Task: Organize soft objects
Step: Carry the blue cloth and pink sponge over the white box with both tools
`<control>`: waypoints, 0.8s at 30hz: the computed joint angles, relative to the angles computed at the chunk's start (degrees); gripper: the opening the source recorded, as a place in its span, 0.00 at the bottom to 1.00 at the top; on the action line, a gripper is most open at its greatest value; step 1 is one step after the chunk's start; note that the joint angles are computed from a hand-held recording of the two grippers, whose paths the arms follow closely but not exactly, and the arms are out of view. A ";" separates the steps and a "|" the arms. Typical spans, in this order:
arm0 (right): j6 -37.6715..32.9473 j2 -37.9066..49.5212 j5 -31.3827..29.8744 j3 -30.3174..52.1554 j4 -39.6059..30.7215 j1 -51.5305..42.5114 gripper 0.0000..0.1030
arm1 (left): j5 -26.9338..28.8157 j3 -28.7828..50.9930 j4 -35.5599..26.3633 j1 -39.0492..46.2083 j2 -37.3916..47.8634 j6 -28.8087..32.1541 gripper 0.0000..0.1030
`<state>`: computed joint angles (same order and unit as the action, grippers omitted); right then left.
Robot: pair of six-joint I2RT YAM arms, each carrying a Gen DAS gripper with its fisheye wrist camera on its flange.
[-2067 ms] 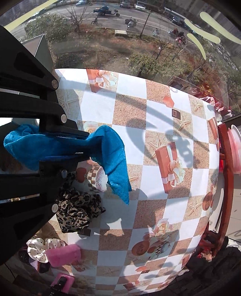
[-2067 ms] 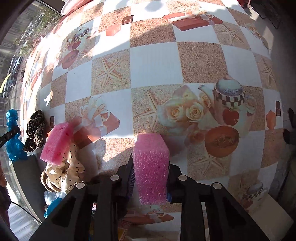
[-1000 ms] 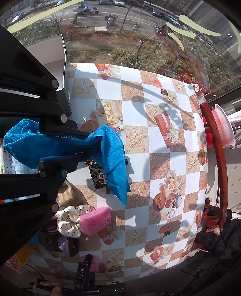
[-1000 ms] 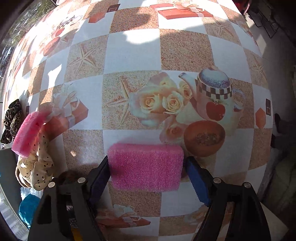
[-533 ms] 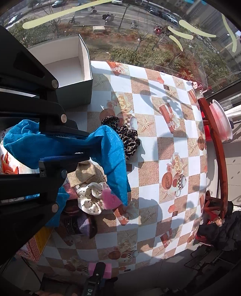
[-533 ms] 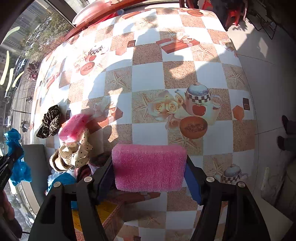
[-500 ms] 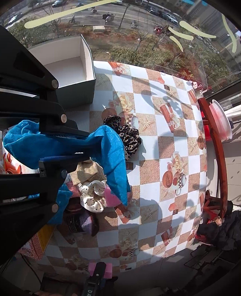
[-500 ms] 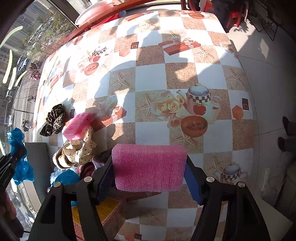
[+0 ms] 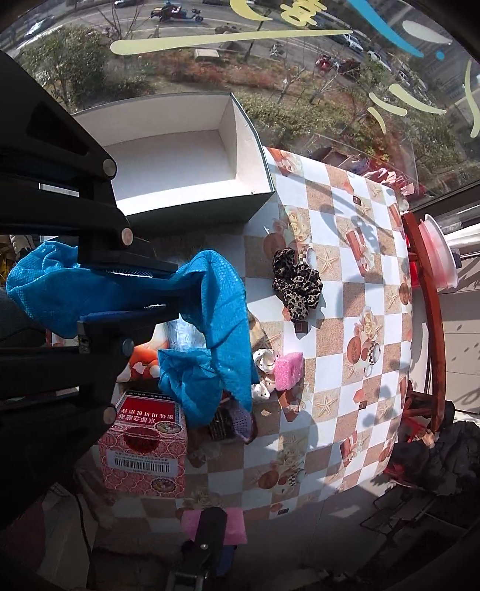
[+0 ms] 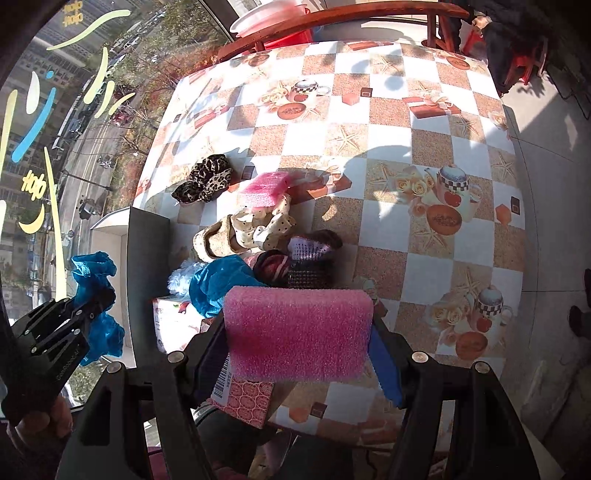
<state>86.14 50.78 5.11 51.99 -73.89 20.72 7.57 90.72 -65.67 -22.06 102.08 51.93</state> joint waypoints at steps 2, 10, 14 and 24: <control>2.65 5.05 1.88 2.86 2.62 3.56 0.69 | 0.61 2.01 -0.80 1.99 1.55 2.42 0.18; 5.54 24.14 1.91 14.06 13.85 6.89 0.69 | 1.51 10.01 -1.59 10.13 8.40 14.74 0.18; -0.35 33.29 -0.41 22.64 14.51 5.16 0.69 | 3.30 18.71 -5.53 13.51 13.91 15.72 0.18; -14.90 51.08 -4.68 45.55 11.34 -0.78 0.69 | 5.33 43.25 -15.51 19.03 28.75 10.68 0.18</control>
